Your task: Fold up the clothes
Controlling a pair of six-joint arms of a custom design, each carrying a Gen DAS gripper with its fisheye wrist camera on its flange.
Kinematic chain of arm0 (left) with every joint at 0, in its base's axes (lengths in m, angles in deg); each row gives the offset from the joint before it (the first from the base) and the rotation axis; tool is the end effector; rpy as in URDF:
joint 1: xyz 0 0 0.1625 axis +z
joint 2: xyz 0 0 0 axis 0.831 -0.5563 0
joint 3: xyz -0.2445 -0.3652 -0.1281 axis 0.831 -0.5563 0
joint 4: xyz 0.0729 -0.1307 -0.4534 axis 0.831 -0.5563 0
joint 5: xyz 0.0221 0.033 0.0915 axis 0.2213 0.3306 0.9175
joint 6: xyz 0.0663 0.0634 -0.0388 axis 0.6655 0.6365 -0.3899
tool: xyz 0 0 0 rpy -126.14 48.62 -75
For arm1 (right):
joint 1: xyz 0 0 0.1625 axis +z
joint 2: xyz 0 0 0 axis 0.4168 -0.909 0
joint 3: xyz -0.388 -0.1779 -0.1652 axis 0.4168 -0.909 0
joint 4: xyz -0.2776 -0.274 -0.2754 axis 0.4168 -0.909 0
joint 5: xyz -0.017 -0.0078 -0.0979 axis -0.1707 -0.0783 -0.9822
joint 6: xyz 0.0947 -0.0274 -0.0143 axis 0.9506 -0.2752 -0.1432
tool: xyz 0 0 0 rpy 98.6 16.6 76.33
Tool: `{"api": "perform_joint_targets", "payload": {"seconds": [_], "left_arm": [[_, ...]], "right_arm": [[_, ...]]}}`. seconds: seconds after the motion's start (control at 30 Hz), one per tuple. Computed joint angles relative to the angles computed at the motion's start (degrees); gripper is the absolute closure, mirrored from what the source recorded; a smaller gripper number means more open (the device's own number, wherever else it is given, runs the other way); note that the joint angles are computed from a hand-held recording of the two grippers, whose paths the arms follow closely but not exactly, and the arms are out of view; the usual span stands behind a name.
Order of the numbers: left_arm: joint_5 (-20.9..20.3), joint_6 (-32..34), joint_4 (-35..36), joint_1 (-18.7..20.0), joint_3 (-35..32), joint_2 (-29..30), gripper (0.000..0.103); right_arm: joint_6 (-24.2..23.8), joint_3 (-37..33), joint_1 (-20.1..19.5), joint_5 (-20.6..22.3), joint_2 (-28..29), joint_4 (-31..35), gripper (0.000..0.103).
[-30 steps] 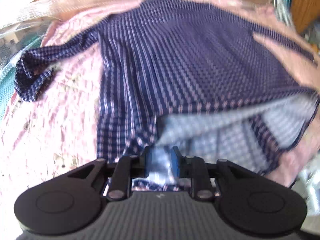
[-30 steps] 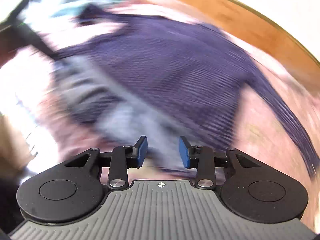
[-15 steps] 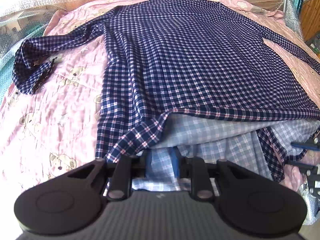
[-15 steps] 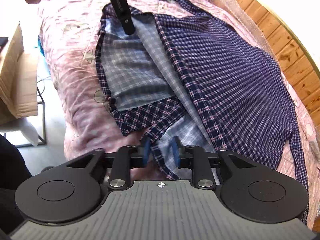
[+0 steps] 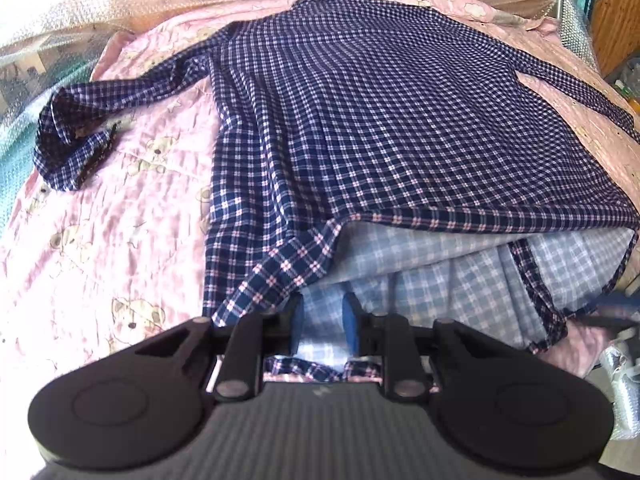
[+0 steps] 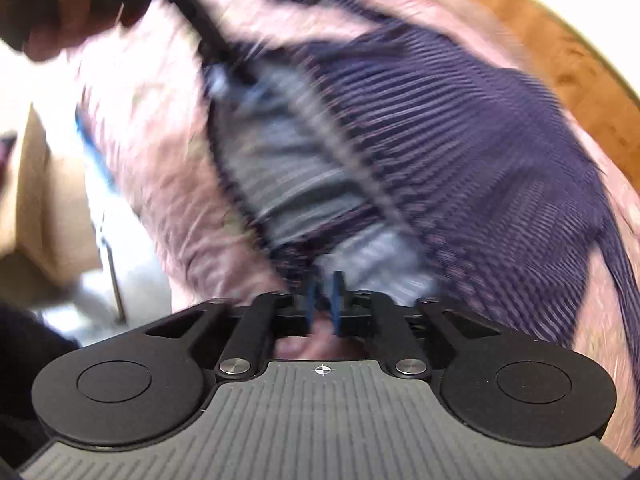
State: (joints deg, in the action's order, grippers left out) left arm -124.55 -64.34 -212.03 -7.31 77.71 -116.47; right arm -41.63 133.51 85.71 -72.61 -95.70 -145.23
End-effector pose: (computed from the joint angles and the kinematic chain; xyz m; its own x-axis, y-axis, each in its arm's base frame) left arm -0.0845 -0.4047 0.2380 -0.6292 0.3696 -0.6838 0.6048 0.7854 -0.1320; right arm 0.2038 -0.3195 0.1344 -0.3104 -0.6804 0.6639 -0.8788 0.4717 0.0726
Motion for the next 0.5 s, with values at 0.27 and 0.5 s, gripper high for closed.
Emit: {"api": "perform_joint_targets", "payload": {"seconds": [0.27,0.5], "left_arm": [[4.18,-0.17,-5.53,0.24,1.07,1.67,0.078],[7.31,-1.88,-0.38,0.32,0.53,-3.23,0.079]], "right_arm": [[-11.62,-0.3,-9.15,-12.97,8.72,-33.75,0.058],[-5.57,-1.96,-13.79,-15.04,4.78,-34.96,0.069]]}}
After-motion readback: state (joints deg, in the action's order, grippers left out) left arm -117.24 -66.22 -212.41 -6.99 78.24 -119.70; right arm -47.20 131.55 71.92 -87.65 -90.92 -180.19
